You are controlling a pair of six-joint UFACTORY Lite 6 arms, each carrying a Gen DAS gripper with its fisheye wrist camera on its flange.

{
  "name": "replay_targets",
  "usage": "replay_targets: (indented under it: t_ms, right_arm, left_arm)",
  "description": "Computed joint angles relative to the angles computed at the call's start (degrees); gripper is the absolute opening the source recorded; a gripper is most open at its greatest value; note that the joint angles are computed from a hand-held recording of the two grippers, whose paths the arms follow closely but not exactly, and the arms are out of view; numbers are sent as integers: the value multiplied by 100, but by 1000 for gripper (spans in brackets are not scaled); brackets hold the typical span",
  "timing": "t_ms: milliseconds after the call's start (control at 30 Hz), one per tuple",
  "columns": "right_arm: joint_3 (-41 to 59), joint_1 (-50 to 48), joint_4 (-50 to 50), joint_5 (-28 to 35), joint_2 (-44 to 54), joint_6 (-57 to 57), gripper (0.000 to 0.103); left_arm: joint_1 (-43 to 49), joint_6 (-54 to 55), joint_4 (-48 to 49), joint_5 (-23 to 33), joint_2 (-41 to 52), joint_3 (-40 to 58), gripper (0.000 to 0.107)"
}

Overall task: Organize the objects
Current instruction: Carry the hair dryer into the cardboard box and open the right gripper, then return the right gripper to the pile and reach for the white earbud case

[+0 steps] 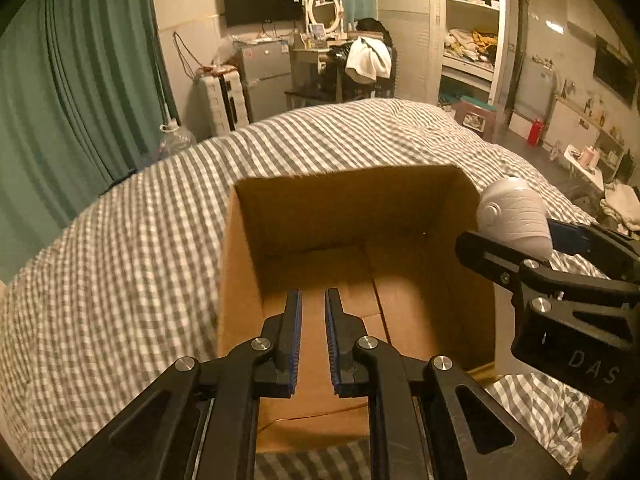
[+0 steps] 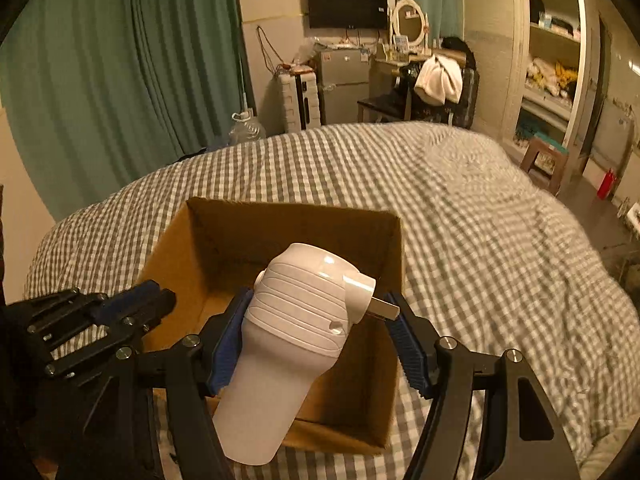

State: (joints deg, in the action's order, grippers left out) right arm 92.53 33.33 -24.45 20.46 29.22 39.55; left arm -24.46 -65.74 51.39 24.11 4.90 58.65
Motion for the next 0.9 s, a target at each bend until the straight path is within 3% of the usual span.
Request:
replay_targets:
  t_ms: [100,167,267,333,400,500,667,900]
  right_arm:
    - [-190,-92,408,-267,-35,-324,67]
    - [-491,-71,310,-455,-287,-162,78]
    - [-803,-16,-314,-534,-703,510,82]
    - [-870,58,-507,-371,-982,752,84]
    - [-1028,164,-810,-164,-1368,1040,85]
    - [-1167,436,-1239,447,-2024,1397,88]
    - [-1512,961,-1583,1374,-3153,1610,94]
    - [-1950,2197,-2285,2791,-4224,2390,94]
  left_arm:
    - [-87,-17,18,-98,-63,-115,14]
    - [-161,24,-46,-24,-130,-142,18]
    - [-351,103,-250,293,-457,-238,49]
    - [-453,15,-206,593,-671,-234,81]
    - [-615,-82,-156,957,-1086,-292,90]
    - [-807,274,-466,1442,-1655,-261,97]
    - [-1427,349,-447,2567,-2728,-308,99]
    - [-3198,-535,16,4533,-3796,-505,100]
